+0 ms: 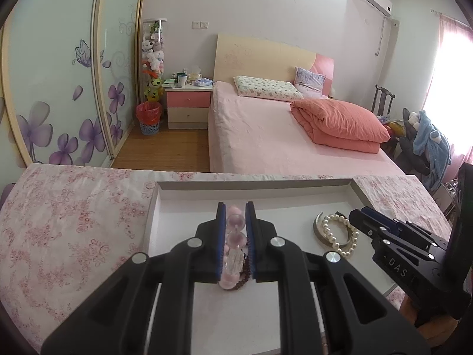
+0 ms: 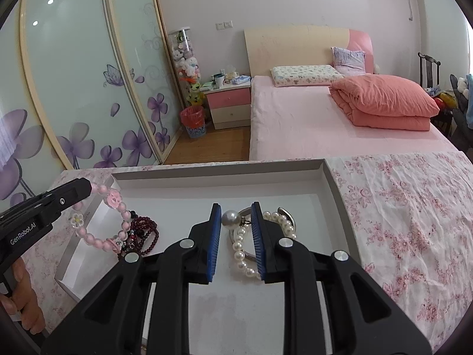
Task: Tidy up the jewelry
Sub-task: 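Carry both pieces into the tray and open both tools to release them, then withdraw both tools and grasp the second pearl earring with the left tool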
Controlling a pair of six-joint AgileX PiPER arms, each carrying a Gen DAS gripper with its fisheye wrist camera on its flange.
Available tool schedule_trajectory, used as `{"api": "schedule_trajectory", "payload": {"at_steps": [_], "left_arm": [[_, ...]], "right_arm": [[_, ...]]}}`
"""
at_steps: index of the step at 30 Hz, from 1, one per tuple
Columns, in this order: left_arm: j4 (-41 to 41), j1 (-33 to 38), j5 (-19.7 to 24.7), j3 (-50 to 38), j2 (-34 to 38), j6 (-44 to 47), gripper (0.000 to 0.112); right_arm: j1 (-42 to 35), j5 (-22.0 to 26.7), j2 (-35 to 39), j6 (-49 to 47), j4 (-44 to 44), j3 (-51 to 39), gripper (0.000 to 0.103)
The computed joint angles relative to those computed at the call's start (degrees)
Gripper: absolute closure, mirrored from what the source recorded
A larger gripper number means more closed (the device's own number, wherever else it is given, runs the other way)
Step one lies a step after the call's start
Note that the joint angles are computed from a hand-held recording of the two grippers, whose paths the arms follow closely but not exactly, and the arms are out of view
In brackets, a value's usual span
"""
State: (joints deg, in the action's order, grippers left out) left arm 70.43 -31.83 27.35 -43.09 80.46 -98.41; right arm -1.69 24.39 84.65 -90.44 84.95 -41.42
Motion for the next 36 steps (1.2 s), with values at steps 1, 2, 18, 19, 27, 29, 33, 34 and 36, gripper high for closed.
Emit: {"api": "schedule_trajectory", "payload": {"at_steps": [1, 2, 18, 19, 27, 29, 33, 34, 36], "left_arm": [[-0.2, 0.6, -0.7, 0.1, -0.1, 0.6, 0.097], [-1.1, 1.1, -1.5, 0.1, -0.4, 1.8, 0.096], [-1.4, 0.3, -0.2, 3.0, -3.8, 1.1, 0.072], [-1.5, 0.0, 0.3, 3.2, -4.0, 1.0, 0.071], [-3.8, -3.7, 3.4, 6.2, -7.1, 1.2, 0.070], [-4.4, -5.4, 4.6, 7.5, -8.6, 1.0, 0.070], [-5.6, -10.3, 7.6, 11.0, -12.2, -0.6, 0.065], [-5.9, -12.1, 9.0, 11.9, -13.2, -1.2, 0.063], [-6.7, -14.7, 10.6, 13.7, -15.2, -1.8, 0.062]], "right_arm": [[-0.4, 0.0, -0.2, -1.3, 1.2, 0.3, 0.063], [-0.9, 0.2, -0.8, -3.0, 2.5, 0.9, 0.062], [-4.3, 2.4, -2.6, -2.6, 1.5, 2.6, 0.062], [-4.8, 2.7, -2.9, -3.1, 1.6, 3.0, 0.062], [-9.2, 6.6, -7.2, -2.6, -1.9, 6.2, 0.062], [-11.6, 8.7, -9.2, -2.3, -4.2, 7.7, 0.062], [-17.1, 13.8, -12.9, -1.8, -10.5, 10.5, 0.062], [-18.5, 15.3, -13.8, -2.0, -12.2, 11.4, 0.062], [-21.6, 18.0, -15.3, -2.4, -16.1, 13.2, 0.060]]}}
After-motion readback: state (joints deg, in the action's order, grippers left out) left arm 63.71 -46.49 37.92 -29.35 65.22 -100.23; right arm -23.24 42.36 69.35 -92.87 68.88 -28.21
